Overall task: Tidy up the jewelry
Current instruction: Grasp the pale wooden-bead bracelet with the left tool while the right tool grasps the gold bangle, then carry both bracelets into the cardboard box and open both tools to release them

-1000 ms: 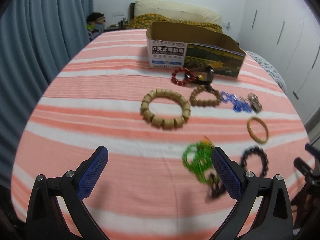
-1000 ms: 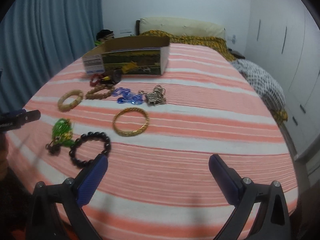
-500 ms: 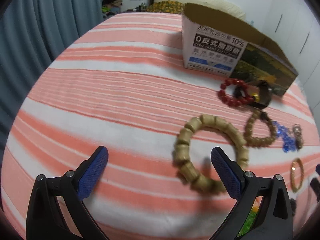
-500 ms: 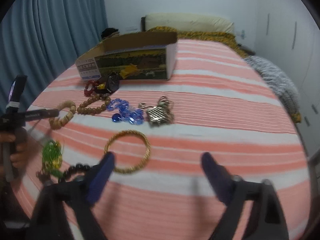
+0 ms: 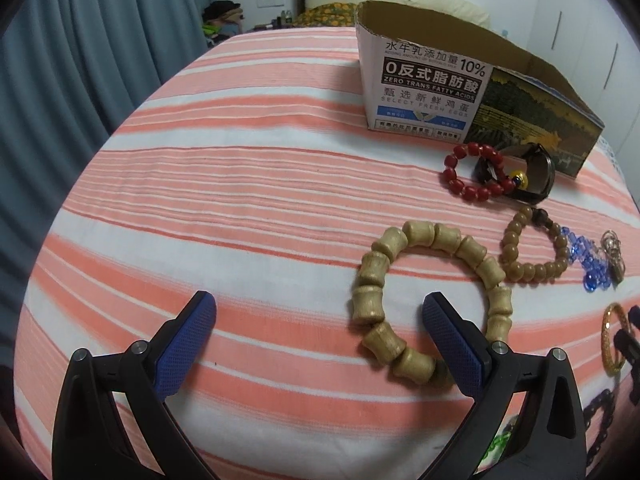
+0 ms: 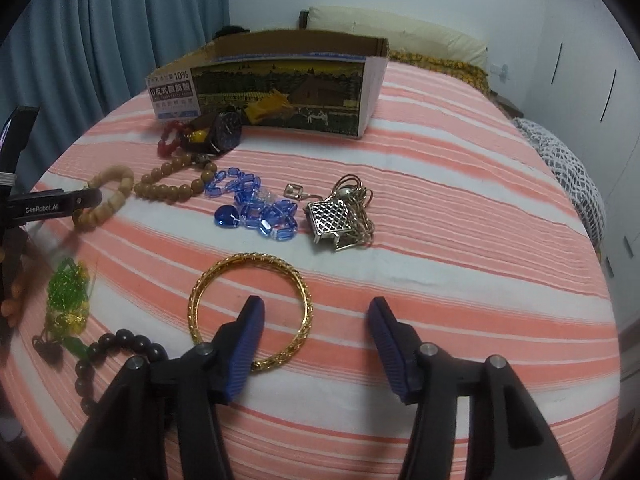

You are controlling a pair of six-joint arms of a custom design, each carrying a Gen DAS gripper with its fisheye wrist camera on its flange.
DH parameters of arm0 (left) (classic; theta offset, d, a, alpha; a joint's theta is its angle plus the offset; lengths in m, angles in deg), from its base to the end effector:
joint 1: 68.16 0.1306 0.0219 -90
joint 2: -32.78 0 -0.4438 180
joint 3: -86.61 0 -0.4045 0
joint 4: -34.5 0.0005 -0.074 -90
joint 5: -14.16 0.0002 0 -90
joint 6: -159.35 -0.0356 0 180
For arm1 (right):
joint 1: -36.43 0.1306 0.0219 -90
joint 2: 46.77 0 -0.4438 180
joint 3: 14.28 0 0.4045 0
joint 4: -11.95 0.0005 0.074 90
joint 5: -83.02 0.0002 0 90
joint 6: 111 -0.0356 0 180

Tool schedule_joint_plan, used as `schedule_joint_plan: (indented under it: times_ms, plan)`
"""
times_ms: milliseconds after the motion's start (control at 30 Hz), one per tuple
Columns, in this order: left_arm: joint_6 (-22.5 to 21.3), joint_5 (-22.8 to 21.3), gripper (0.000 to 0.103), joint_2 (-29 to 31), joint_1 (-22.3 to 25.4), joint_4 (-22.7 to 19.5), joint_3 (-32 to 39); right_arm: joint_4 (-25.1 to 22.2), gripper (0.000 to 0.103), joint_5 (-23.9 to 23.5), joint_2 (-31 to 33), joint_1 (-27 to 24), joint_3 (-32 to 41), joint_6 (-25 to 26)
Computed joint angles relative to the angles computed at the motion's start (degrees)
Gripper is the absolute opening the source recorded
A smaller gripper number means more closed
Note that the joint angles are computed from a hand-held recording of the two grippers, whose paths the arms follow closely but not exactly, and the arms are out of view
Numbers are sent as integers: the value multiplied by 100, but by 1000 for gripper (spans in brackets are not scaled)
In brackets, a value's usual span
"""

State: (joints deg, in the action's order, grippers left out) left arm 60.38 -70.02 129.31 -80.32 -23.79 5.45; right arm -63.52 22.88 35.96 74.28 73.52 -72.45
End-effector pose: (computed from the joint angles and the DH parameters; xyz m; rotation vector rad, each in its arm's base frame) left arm 0.5247 -0.1173 0.4970 0.5059 2.4965 -0.1511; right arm 0.3299 0.2333 0.5077 0.4158 2.5016 -0.1730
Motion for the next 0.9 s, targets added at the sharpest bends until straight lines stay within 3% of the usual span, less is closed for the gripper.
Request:
schedule_joint_plan:
  times_ms: [200, 233, 267, 300, 367, 433, 533, 900]
  plan:
    - [-159, 77, 102, 93, 3, -318, 185, -121, 56, 5, 67, -6, 76, 36]
    - [-174, 111, 97, 89, -2, -386, 208, -154, 55, -63, 68, -10, 100, 74]
    - [-218, 163, 84, 23, -5, -344, 151, -115, 41, -133, 43, -20, 90, 116]
    - [-294, 235, 76, -41, -20, -286, 97, -25, 17, -208, 3, -19, 72, 213]
    - [-439, 381, 36, -107, -41, -249, 43, -89, 9, -210, 36, 12, 119, 278]
    - [-526, 459, 15, -157, -90, -297, 16, -85, 7, -253, 47, 18, 140, 294]
    - [-466, 716, 13, -185, -64, -439, 26, 63, 6, -592, -65, -51, 137, 280]
    - [-337, 1763, 13, -510, 121, -761, 348, 37, 6, -194, -267, 158, 732, 386]
